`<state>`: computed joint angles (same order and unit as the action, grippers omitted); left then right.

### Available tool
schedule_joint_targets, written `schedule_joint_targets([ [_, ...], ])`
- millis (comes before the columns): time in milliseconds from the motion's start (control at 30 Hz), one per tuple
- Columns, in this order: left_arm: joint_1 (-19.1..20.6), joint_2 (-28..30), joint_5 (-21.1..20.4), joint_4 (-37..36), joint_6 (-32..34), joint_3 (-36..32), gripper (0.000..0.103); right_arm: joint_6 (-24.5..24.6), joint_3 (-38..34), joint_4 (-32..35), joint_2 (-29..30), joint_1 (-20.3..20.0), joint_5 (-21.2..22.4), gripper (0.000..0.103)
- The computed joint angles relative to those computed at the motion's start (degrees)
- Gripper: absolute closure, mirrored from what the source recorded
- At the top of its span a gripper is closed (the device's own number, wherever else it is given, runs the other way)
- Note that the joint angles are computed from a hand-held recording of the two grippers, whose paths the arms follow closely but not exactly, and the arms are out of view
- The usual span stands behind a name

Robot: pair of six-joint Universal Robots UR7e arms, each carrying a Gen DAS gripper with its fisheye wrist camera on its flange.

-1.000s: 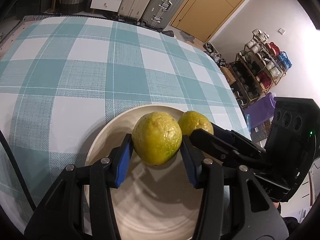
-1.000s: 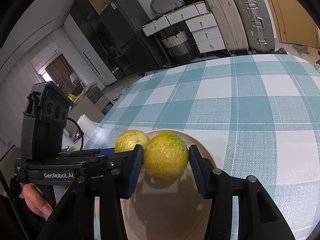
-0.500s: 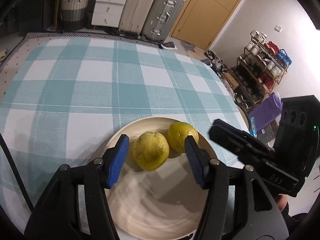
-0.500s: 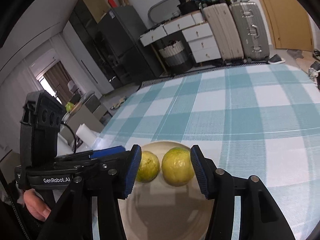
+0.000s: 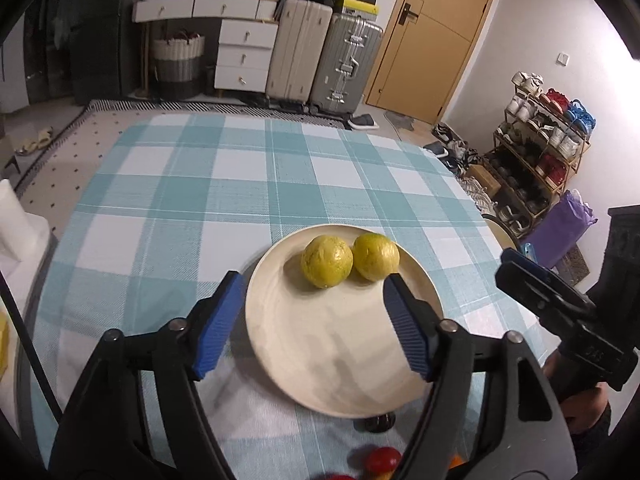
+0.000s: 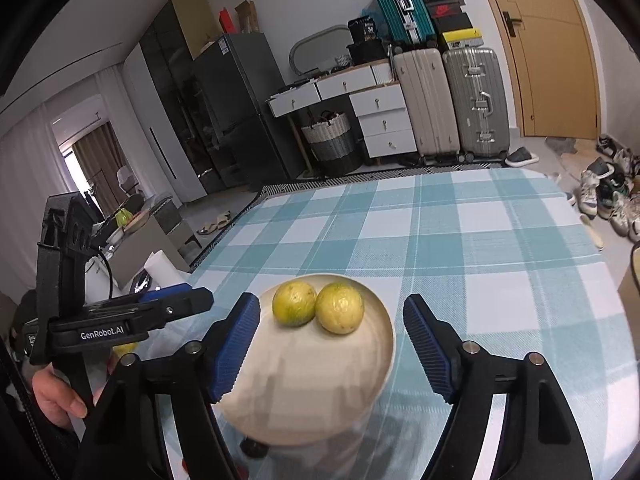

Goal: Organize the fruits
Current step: 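Carry both citrus onto the cream plate and open both grippers, then move both grippers back toward the oranges beside the plate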

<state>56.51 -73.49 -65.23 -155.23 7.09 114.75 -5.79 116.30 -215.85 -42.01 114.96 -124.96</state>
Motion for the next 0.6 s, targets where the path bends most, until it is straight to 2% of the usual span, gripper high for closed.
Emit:
schedule_joint_targets([
  [67, -0.7, -1.8, 0.5, -0.5, 0.4, 1.8, 0.023, 0.2, 0.8, -1.1, 0.1, 1.0, -1.4, 0.018],
  [167, -1.8, -5.1, 1.8, -1.7, 1.2, 5.0, 0.021, 0.5, 2.0, -2.3, 0.3, 3.0, -4.7, 0.017],
  [267, -2.8, -7.6, 3.3, -1.4, 1.0, 7.3, 0.016, 0.3, 3.4, -3.4, 0.5, 4.4, -6.1, 0.017],
  [367, -4.1, -10.0, 5.5, -1.6, 0.8, 10.0, 0.001, 0.4, 4.1, -4.0, 0.9, 5.6, -7.3, 0.016],
  [433, -4.9, -11.7, 6.5, -2.3, 1.2, 12.0, 0.001, 1.1, 5.0, -4.4, 1.2, 6.3, -7.9, 0.013],
  [600, -6.3, -14.6, 7.8, -1.0, -0.3, 15.8, 0.001, 2.2, 6.9, -5.7, 2.5, 8.1, -8.8, 0.012],
])
